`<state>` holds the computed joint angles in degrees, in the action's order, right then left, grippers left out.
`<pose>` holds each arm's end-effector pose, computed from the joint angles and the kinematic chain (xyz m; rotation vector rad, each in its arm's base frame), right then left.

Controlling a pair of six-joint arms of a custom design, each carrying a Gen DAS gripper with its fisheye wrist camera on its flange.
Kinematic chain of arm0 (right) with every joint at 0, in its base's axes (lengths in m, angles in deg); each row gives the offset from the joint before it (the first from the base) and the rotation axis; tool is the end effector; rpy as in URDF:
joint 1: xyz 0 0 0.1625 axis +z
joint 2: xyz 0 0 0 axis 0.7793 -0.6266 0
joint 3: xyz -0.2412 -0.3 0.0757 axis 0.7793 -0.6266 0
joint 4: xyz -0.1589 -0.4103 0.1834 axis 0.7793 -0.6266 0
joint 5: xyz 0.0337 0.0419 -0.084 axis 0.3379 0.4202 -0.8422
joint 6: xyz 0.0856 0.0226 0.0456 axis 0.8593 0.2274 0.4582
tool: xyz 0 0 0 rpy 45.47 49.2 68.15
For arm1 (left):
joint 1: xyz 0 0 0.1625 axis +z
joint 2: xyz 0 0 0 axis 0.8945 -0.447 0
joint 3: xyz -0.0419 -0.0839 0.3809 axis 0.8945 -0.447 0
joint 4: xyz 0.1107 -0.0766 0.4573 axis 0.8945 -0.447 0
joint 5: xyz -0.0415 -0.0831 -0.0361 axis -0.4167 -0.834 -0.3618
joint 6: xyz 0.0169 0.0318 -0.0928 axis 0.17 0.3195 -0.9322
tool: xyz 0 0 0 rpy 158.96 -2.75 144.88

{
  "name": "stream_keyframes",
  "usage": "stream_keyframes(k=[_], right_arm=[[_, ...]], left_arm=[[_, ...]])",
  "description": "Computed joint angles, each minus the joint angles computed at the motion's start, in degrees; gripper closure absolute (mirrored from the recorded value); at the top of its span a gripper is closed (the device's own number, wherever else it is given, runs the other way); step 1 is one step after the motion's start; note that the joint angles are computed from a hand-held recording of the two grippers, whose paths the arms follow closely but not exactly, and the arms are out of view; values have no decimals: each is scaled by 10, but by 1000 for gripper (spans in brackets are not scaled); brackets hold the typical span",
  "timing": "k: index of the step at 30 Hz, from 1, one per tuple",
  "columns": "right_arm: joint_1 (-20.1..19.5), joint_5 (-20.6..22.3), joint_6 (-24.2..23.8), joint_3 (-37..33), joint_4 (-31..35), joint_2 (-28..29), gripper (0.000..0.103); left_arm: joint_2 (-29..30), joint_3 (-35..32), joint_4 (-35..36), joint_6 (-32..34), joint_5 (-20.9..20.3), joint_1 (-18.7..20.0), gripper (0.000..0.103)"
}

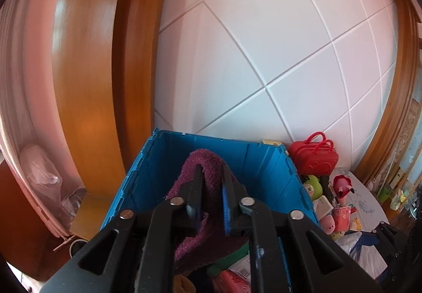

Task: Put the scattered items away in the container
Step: 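Carry the hat and floss box over the blue crate and open both tools, then move both tools back toward the pile, left tool toward the pink tissue pack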

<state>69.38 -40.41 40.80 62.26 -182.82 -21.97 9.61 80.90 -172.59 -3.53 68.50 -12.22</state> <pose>0.5570 -0.7098 0.1868 1.5832 -2.4703 0.5031 -0.2575 -0.6819 0.5690 0.0039 1.9863 -1.3997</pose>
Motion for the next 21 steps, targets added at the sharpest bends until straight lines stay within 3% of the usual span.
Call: stream_keyframes(k=[1, 2, 6, 15, 21], right_arm=[[1, -4, -1, -4, 2, 3, 0], [2, -9, -2, -3, -3, 5, 0], [0, -12, 2, 0, -3, 5, 0], [-7, 1, 5, 23, -6, -17, 0], [-17, 8, 4, 74, -30, -58, 0]], left_arm=[[0, -3, 29, -29, 12, 3, 32], [-2, -2, 34, -43, 15, 4, 6], [-11, 15, -27, -25, 10, -1, 5], [-24, 39, 6, -68, 15, -9, 5], [-16, 44, 9, -69, 17, -26, 5]])
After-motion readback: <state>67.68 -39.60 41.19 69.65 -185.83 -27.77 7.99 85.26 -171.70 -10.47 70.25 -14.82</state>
